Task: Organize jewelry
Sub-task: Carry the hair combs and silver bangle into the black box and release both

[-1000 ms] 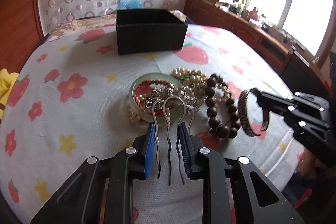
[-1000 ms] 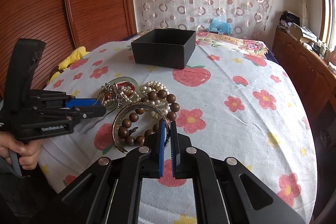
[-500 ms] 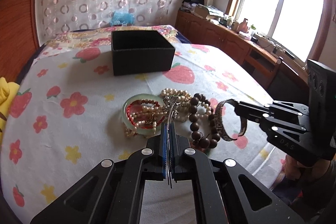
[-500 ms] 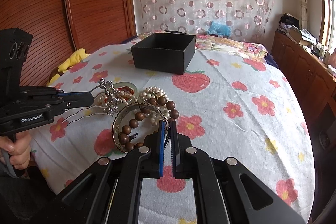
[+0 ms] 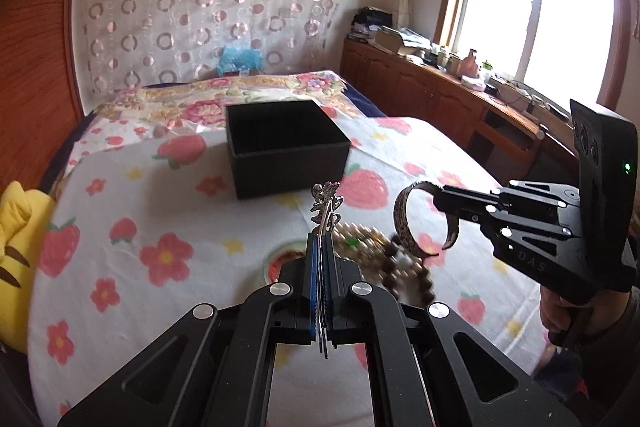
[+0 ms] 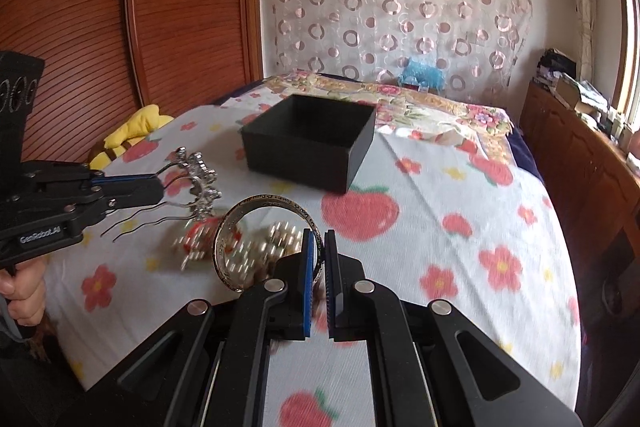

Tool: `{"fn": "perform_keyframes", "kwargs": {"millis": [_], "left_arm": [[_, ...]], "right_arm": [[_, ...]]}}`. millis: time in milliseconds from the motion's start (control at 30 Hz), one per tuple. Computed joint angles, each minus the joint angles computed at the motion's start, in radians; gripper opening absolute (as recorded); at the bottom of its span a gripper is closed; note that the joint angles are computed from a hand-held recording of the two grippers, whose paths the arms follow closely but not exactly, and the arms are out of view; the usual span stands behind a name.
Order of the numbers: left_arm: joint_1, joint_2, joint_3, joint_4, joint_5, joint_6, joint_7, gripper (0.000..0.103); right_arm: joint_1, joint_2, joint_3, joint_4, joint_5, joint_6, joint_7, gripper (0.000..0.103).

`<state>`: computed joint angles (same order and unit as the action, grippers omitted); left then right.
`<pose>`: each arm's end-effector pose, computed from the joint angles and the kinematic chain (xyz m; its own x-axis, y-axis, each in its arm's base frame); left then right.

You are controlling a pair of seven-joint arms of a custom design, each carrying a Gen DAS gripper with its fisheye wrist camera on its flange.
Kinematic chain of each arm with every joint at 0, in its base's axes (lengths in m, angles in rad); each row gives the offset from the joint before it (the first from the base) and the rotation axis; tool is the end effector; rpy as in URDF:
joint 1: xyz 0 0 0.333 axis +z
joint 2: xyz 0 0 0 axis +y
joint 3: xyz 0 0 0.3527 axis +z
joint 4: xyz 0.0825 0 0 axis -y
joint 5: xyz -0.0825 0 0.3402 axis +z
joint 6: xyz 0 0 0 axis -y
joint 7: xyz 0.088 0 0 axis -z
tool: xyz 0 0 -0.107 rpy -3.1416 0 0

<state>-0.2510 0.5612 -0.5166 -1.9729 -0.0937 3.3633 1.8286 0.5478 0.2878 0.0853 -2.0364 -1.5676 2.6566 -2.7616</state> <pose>0.5171 -0.4032 0.3832 -0.7040 -0.6995 0.1228 -0.5039 0.3702 -0.7804 0.4553 0.3648 0.3837 0.0215 -0.9998 0.0033 -0.6166 -0.0159 -0.7871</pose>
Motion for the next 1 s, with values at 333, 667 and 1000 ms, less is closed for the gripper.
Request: {"fn": "perform_keyframes", "kwargs": {"millis": [333, 667, 1000], "left_arm": [[-0.118, 0.016, 0.144, 0.133, -0.04, -0.04, 0.029, 0.002], [-0.251, 0.081, 0.303, 0.335, -0.077, -0.139, 0.045, 0.001], [-0.293, 0.146, 0.36, 0.476, -0.06, -0.232, 0.014, 0.002]], "right_arm": [[-0.058, 0.12, -0.068, 0.194, 0.094, 0.081, -0.164, 0.006], [-0.075, 0.269, -0.142, 0.39, 0.32, 0.202, -0.379, 0.006], [-0.047, 0.307, -0.202, 0.395, 0.494, 0.323, -0.537, 0.013]]}}
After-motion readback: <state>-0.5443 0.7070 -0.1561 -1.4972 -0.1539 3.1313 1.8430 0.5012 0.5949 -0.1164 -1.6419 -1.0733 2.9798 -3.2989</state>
